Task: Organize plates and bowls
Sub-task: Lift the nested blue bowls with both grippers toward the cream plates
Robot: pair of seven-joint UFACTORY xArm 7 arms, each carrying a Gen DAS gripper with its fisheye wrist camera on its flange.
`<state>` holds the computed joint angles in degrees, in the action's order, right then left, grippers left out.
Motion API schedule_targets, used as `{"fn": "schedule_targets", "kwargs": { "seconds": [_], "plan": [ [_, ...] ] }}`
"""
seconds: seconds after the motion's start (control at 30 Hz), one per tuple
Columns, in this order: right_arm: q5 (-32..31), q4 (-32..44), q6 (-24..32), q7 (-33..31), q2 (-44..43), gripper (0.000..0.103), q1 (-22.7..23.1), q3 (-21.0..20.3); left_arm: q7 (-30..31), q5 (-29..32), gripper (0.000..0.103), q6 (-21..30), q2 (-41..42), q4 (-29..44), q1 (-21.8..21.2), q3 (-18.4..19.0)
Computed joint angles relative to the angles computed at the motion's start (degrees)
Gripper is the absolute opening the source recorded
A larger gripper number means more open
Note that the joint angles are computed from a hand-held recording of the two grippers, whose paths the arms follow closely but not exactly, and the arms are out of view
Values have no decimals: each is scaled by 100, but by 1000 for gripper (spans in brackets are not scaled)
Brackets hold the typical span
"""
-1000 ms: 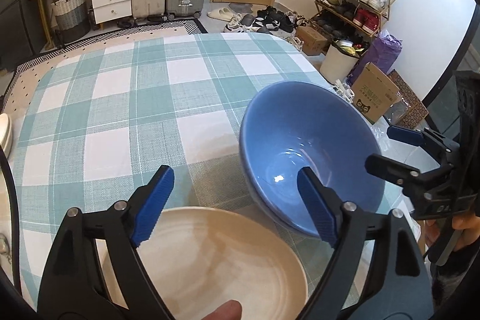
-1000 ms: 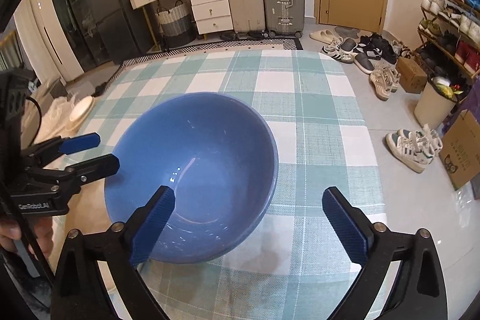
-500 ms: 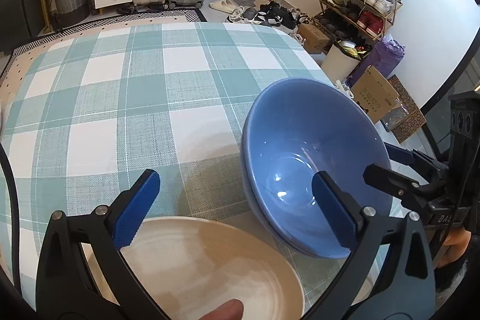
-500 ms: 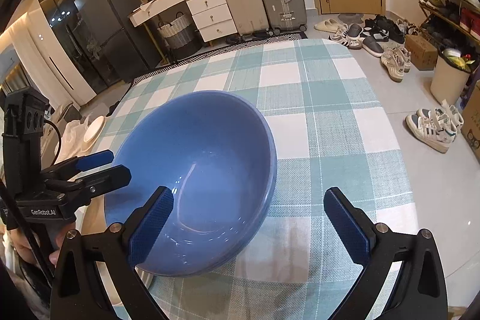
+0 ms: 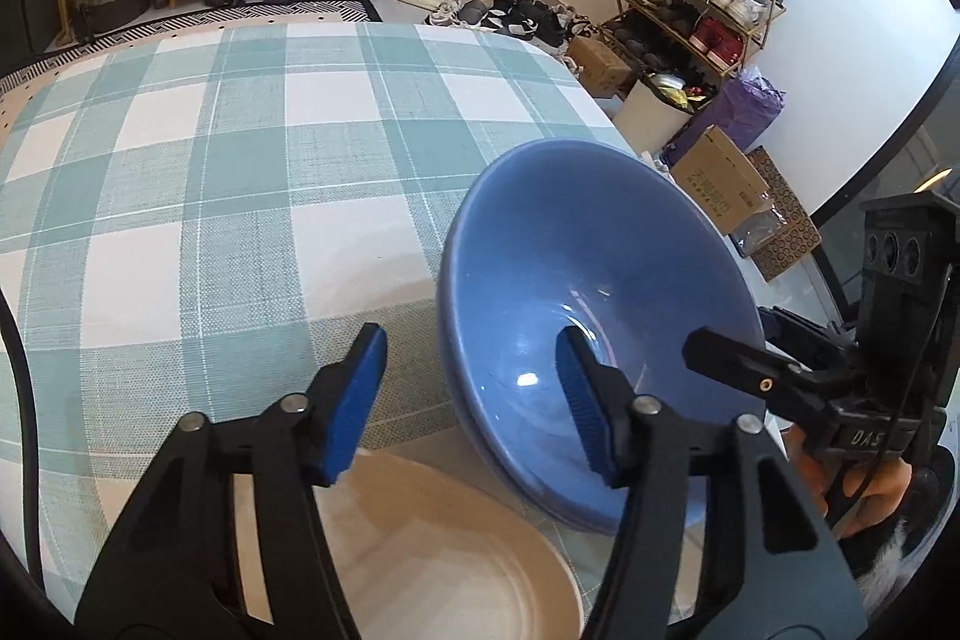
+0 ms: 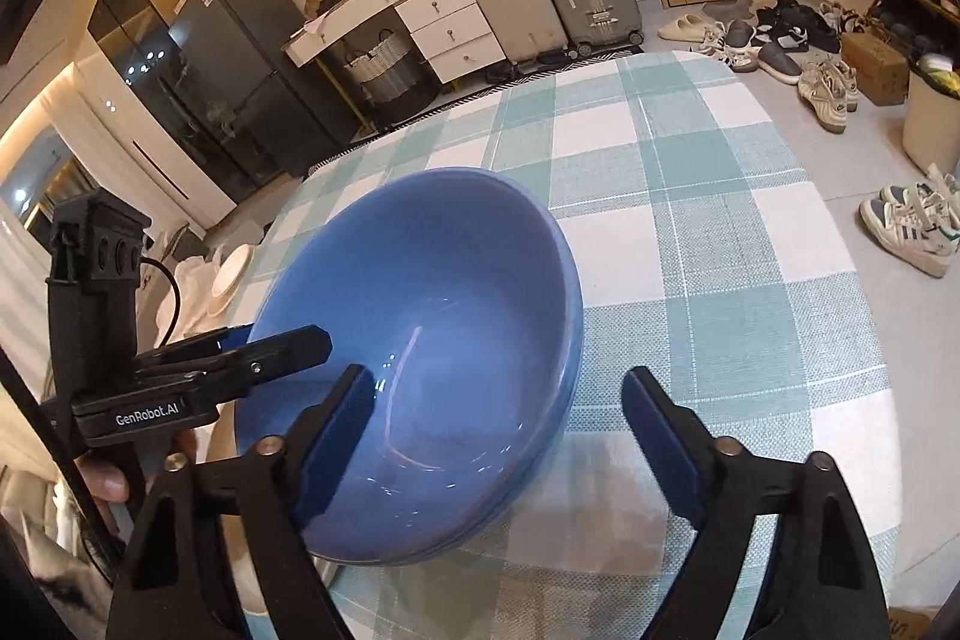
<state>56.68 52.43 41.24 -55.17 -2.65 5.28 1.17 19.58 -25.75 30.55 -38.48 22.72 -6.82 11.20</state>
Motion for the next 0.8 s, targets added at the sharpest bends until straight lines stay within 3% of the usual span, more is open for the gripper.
{"fn": "schedule_targets", "kwargs": {
  "seconds": [0.17,0.3,0.8],
  "plan": [
    [-24,-42,47,-76,-68,64,26,16,-39,61,35,-42,-16,-16,-52,-106],
    [-123,-165,-196,-64,-172,52,77,17,-175,231,33,-179,-43,-76,-7,-294],
    [-132,-223,-293,-53,-248,50,133,-39,-334,495,32,-204,-237,-176,-64,-260]
  ]
}}
